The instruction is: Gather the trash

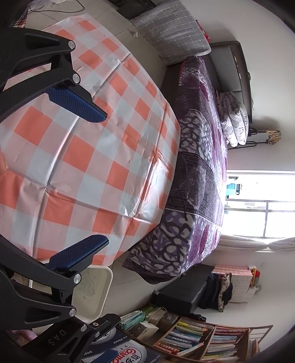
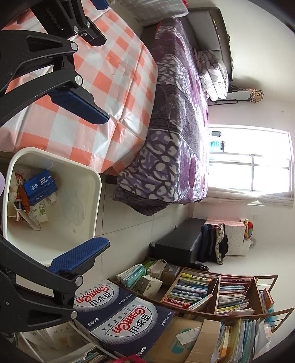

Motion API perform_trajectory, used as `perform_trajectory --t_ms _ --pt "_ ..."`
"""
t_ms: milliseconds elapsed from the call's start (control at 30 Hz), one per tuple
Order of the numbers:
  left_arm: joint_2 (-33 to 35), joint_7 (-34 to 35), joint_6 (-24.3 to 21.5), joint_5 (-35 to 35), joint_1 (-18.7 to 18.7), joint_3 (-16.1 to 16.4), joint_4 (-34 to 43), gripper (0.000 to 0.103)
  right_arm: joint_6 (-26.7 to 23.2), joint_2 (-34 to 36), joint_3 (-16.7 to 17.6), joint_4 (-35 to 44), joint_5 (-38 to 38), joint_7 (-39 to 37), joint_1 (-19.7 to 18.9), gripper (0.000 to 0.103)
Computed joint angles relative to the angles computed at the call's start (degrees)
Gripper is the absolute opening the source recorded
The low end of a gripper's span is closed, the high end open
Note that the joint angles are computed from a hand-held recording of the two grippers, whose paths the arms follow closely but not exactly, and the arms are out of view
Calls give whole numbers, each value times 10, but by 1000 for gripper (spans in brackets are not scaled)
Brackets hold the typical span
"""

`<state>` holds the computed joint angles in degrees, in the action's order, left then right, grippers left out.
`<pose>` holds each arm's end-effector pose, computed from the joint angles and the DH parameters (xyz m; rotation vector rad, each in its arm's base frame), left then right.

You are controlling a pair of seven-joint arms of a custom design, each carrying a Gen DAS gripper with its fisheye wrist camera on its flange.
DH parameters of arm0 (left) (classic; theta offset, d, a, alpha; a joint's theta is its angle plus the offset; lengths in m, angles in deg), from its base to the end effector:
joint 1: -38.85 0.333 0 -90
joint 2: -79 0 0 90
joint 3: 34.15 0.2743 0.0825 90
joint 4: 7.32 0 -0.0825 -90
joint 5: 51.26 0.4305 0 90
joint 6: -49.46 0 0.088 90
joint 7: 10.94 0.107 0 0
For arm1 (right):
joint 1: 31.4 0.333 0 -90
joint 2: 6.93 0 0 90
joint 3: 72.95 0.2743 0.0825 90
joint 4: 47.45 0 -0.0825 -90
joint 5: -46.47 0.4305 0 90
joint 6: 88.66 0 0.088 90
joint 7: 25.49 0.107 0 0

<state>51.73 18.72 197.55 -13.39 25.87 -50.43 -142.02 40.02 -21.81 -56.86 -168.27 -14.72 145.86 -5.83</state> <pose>0.4459 -0.2732 0.5253 -1.7351 1.6085 -0.7945 0.4400 0.3694 0.5256 -1.5179 1.7367 -1.1170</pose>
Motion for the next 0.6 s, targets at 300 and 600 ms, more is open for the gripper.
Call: perform_trajectory --t_ms 300,600 --pt "2 1 -3 -2 0 0 2 96 3 0 -2 -2 3 -3 0 96" --pt "2 5 -2 -13 -2 5 1 96 5 -1 -2 -5 4 -1 0 96"
